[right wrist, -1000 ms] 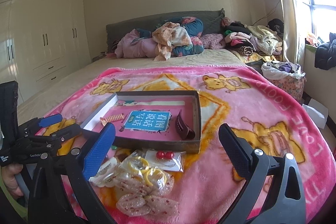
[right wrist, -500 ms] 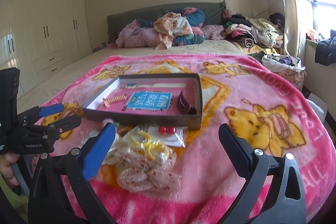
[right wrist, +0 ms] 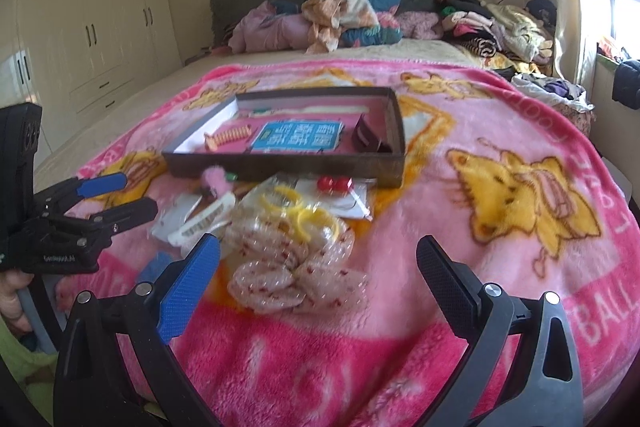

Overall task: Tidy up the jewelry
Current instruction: 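Withdraw both tools from the tray back over the loose jewelry, then grasp the clear earring bag with the left tool while the right tool grasps the sheer scrunchie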

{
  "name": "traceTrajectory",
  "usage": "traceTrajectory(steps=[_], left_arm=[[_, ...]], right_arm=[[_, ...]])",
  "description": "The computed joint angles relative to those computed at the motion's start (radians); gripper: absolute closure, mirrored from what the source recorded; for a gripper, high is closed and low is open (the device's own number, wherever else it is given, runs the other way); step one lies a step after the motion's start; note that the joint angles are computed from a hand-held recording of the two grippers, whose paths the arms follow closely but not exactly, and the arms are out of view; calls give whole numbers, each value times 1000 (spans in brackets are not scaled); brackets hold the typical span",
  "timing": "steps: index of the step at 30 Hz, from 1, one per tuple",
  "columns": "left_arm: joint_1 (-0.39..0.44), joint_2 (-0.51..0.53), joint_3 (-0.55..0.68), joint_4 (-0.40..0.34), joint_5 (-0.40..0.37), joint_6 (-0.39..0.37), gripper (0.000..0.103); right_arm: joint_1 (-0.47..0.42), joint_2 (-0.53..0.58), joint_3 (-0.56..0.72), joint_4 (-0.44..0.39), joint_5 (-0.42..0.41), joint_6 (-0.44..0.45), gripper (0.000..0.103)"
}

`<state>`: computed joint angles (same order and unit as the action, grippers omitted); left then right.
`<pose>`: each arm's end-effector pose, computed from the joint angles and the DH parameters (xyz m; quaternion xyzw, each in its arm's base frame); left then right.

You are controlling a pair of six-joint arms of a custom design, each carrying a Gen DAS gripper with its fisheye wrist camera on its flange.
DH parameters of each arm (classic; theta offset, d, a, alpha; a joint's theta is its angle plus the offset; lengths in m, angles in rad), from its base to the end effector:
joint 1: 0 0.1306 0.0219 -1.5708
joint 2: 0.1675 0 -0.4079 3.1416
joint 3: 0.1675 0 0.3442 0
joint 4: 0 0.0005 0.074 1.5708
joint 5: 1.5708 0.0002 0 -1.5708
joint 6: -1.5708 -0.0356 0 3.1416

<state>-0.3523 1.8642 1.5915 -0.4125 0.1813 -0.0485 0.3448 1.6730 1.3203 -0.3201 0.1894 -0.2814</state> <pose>0.5787 -0.2201 0.3341 0.2171 0.8741 -0.1454 0.4094 0.5094 0.1753 0.3368 0.0126 0.8977 0.0520 0.4373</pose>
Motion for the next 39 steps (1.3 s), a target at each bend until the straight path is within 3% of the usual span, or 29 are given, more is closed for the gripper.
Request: traceTrajectory(steps=[8, 15, 21, 26, 30, 34, 39], left_arm=[[23, 27, 23, -40, -10, 14, 12], [39, 80, 79, -110, 25, 48, 14], [38, 116, 116, -146, 40, 79, 25], [27, 127, 136, -158, 48, 71, 39], [25, 137, 157, -175, 79, 70, 43], [20, 147, 171, -190, 70, 63, 67], [17, 142, 159, -180, 60, 44, 70]], right_arm=[[14, 30, 31, -52, 7, 13, 7], [12, 87, 105, -169, 2, -8, 7], [-1, 132, 155, -234, -39, -37, 7], [-15, 144, 162, -241, -92, -54, 27], [-35, 134, 141, -222, -138, -92, 51], [-46, 113, 110, -185, -177, -104, 74], [-35, 89, 88, -157, -172, -78, 81]])
